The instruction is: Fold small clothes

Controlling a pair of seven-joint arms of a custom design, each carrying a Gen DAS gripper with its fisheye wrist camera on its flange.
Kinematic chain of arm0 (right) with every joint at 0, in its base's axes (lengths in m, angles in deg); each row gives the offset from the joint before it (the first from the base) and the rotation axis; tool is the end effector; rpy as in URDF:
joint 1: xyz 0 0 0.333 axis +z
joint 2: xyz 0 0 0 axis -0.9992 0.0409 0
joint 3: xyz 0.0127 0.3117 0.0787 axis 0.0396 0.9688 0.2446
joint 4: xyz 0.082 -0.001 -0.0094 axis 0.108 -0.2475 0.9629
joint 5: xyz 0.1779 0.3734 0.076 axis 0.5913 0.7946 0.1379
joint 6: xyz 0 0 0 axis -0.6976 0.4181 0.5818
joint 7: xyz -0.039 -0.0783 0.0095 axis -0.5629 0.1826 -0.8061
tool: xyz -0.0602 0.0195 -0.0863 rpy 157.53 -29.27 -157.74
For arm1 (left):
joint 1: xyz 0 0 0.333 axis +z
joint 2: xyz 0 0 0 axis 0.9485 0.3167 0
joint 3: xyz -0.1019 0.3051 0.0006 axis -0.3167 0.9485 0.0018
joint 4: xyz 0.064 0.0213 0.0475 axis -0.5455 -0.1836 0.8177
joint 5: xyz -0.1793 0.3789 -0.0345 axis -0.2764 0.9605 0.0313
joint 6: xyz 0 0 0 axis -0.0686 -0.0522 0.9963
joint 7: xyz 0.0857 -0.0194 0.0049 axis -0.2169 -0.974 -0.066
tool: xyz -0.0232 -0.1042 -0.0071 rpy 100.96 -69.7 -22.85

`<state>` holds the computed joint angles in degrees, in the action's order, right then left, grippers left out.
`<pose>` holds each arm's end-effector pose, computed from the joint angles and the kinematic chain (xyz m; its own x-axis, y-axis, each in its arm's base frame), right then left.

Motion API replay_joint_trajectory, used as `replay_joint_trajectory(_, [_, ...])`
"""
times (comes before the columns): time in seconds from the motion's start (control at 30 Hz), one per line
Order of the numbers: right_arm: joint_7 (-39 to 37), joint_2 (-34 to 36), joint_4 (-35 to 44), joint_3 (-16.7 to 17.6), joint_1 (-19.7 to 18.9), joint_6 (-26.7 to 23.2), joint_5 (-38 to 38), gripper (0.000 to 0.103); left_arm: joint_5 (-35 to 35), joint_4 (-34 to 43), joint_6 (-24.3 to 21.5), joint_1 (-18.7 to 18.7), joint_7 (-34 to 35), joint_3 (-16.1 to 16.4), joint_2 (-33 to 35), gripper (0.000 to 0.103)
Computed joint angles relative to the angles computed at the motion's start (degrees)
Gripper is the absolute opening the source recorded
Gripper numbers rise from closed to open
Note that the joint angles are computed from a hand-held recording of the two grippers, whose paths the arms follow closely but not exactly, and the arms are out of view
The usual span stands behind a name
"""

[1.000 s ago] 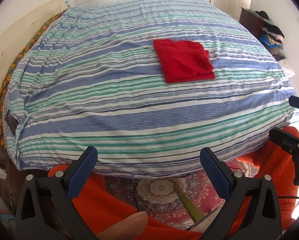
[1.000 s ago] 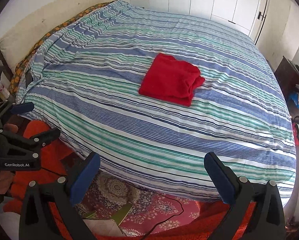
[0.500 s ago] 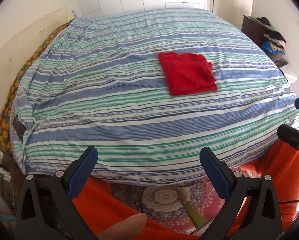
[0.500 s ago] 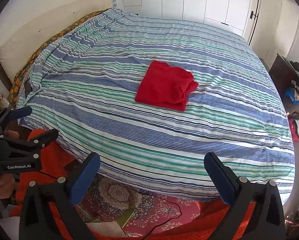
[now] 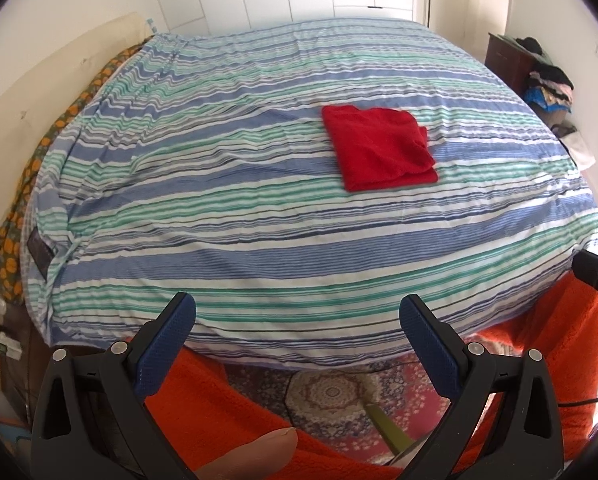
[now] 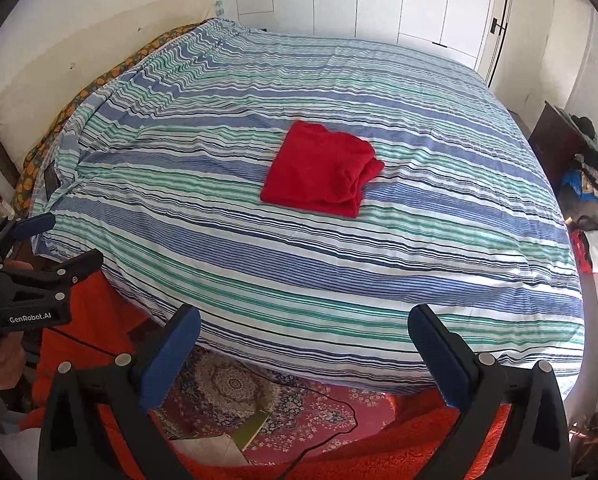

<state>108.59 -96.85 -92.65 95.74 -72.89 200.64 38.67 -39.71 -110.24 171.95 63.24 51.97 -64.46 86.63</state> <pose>0.4512 0.2285 0.5638 -0.3823 -0.9240 -0.0099 -0.7394 0.3123 -0.5964 0.5825 -0.1891 0.5545 -0.6202 -0.7723 -0.1371 -0.6055 0.5826 -0.5422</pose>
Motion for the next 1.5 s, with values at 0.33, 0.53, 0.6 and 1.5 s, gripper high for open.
replay_joint_trajectory(0.33, [-0.48,0.62,0.86,-0.11,0.32,-0.8,0.27,0.102,0.05,-0.16,0.3,-0.19,0.33,-0.08,-0.18,0.102])
replay_joint_trajectory(0.53, [-0.6,0.9,1.1,-0.06,0.59,-1.01,0.25,0.102,1.66,-0.79,1.5,-0.26,-0.86,-0.24,-0.48,0.102])
replay_joint_trajectory(0.6, [-0.44,0.88,1.1,0.03,0.6,-1.23,0.05,0.102,2.06,-0.94,1.78,-0.32,-1.04,-0.26,-0.55,0.102])
replay_joint_trajectory(1.5, [0.8,1.35,1.86,0.15,0.78,-1.19,-1.87,0.102,1.61,-2.09,3.28,-1.07,-0.51,-0.25,-1.56,0.102])
